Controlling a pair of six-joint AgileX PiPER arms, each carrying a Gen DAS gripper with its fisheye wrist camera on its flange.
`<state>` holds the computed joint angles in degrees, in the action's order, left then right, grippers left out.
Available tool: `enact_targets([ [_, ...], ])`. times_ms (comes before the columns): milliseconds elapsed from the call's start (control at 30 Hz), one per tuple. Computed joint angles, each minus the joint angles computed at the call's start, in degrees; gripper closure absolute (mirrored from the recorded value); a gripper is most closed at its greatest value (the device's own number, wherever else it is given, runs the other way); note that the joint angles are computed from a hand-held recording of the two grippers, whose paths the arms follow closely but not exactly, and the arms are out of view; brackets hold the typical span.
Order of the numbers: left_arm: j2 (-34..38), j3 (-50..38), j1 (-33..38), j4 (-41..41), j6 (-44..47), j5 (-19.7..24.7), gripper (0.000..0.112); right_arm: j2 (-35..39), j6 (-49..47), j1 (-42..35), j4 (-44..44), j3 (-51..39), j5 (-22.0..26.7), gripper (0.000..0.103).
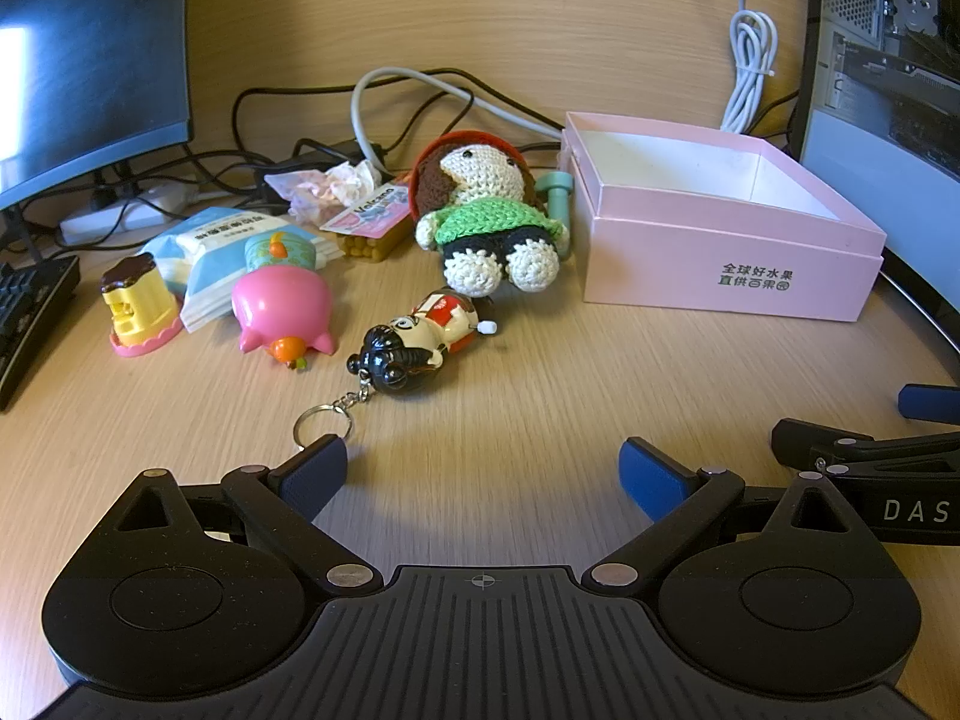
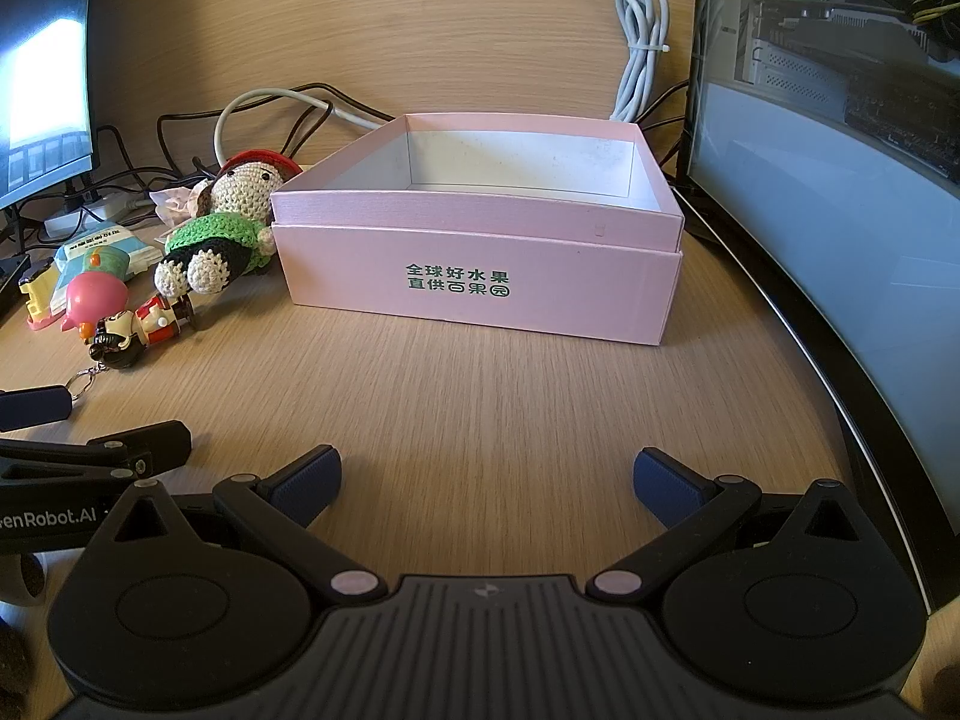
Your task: Organize objects
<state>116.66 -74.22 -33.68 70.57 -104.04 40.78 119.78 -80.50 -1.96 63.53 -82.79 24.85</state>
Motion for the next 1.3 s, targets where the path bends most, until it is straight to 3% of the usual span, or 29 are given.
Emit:
enact_targets([
  [667, 0.65, -1.06, -0.86, -1.12, -0.05, 2.03, 0.012, 0.25, -1.00, 0.02, 0.87, 0.13, -0.03, 0.000],
  [867, 1.07, -1.96, -1.20, -2.06, -0.06, 3.33, 0.012, 1.31, -2.40, -1.04, 0.44, -1.52, 2.88, 0.000],
  [1033, 0.41, -3.03, -1.07, -5.30, 2.35, 4.87, 0.015, 3.00, 2.45, -2.46, -7.67, -6.70, 9.07, 0.000],
  [1100, -2.18, -1.25, -1.08, -1.41, -0.59, 5.44, 0.015, 3.01, 3.69, -2.68, -9.40, -7.30, 10.11, 0.000],
  [1167, -4.65, -1.22, 1.15, 2.73, -2.06, 3.30, 0.015, 3.14, 4.21, -2.94, -10.47, -7.88, 11.05, 0.000],
  [1200, -5.20, -3.00, 3.66, 1.86, 0.12, -0.01, 0.015, 3.11, 4.73, -3.05, -11.06, -8.04, 11.40, 0.000],
  [1300, -2.35, -12.62, 12.13, -12.50, 15.77, -10.56, 0.015, 2.21, 7.00, -2.68, -12.86, -6.95, 10.44, 0.000],
])
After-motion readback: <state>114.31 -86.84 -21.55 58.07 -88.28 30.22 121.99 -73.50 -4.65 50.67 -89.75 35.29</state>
